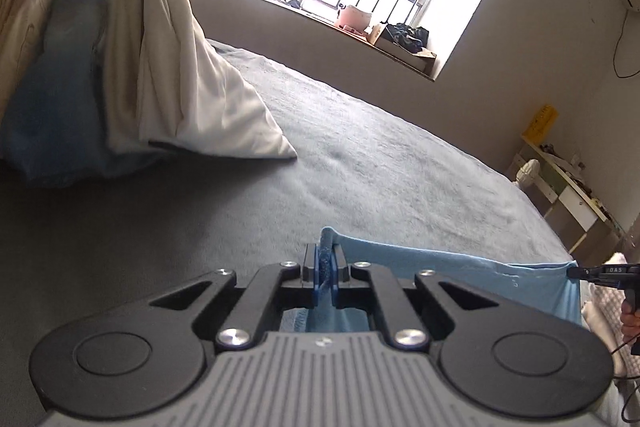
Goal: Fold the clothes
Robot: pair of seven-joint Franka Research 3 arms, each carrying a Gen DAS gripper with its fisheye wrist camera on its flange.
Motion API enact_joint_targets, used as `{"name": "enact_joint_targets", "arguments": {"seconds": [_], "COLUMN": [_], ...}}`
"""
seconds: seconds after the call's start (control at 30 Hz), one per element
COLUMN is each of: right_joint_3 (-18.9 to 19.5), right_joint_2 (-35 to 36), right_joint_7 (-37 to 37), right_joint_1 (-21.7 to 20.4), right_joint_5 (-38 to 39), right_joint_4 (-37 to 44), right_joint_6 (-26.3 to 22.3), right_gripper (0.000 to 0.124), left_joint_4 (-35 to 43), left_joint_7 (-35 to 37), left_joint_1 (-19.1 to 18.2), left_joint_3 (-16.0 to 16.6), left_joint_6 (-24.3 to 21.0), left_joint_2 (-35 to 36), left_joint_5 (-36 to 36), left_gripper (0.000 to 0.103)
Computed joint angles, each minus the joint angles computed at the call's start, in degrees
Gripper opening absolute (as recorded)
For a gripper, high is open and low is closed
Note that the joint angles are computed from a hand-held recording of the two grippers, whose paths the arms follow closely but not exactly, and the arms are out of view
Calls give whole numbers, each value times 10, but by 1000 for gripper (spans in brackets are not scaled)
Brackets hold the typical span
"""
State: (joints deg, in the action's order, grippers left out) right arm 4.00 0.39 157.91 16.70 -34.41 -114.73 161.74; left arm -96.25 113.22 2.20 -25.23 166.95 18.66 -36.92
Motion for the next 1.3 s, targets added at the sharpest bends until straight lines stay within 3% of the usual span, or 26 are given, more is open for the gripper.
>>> {"name": "enact_joint_targets", "arguments": {"seconds": [0.2, 0.33, 0.5, 0.53, 0.6, 0.7, 0.73, 0.8, 0.87, 0.93, 1.03, 1.13, 1.23, 1.3], "right_joint_3": [-20, -38, -48, -47, -45, -52, -72, -95, -74, -43, 28, 74, 10, -17], "right_joint_2": [59, 75, 100, 108, 115, 114, 105, 83, 69, 61, 78, 108, 122, 107], "right_joint_7": [-50, -57, -90, -106, -128, -125, -85, -23, -50, -121, -318, -446, -367, -307], "right_joint_1": [13, 27, 35, 33, 28, 29, 44, 64, 49, 30, -6, -29, 21, 34], "right_joint_5": [28, 37, 73, 92, 146, 205, 185, 123, 139, 202, 382, 508, 448, 443], "right_joint_4": [59, 69, 82, 85, 77, 58, 48, 35, 24, 14, 30, 70, 84, 50], "right_joint_6": [-12, -6, -10, -11, 0, 23, 29, 28, 47, 72, 97, 65, 6, 27], "right_gripper": [2, 2, 3, 4, 8, 14, 17, 21, 21, 21, 21, 21, 20, 17], "left_joint_4": [49, 38, 49, 55, 50, 35, 26, 7, -1, 4, 28, 38, 25, -1], "left_joint_7": [-99, -106, -128, -139, -181, -240, -248, -247, -215, -176, -133, -102, -96, -103], "left_joint_1": [-37, -10, -9, -13, -24, -34, -33, -21, 1, 15, 12, -4, -36, -58], "left_joint_3": [48, 24, 30, 36, 55, 77, 79, 69, 45, 23, 15, 16, 38, 59], "left_joint_6": [-23, -16, -46, -59, -56, -46, -39, -26, -30, -60, -124, -172, -194, -174], "left_joint_2": [50, 50, 61, 65, 60, 46, 38, 18, 4, -3, -1, 3, -3, -15], "left_joint_5": [110, 114, 144, 154, 169, 195, 202, 201, 179, 147, 107, 81, 100, 129], "left_gripper": [6, 6, 8, 10, 31, 38, 40, 43, 45, 49, 50, 52, 53, 53]}}
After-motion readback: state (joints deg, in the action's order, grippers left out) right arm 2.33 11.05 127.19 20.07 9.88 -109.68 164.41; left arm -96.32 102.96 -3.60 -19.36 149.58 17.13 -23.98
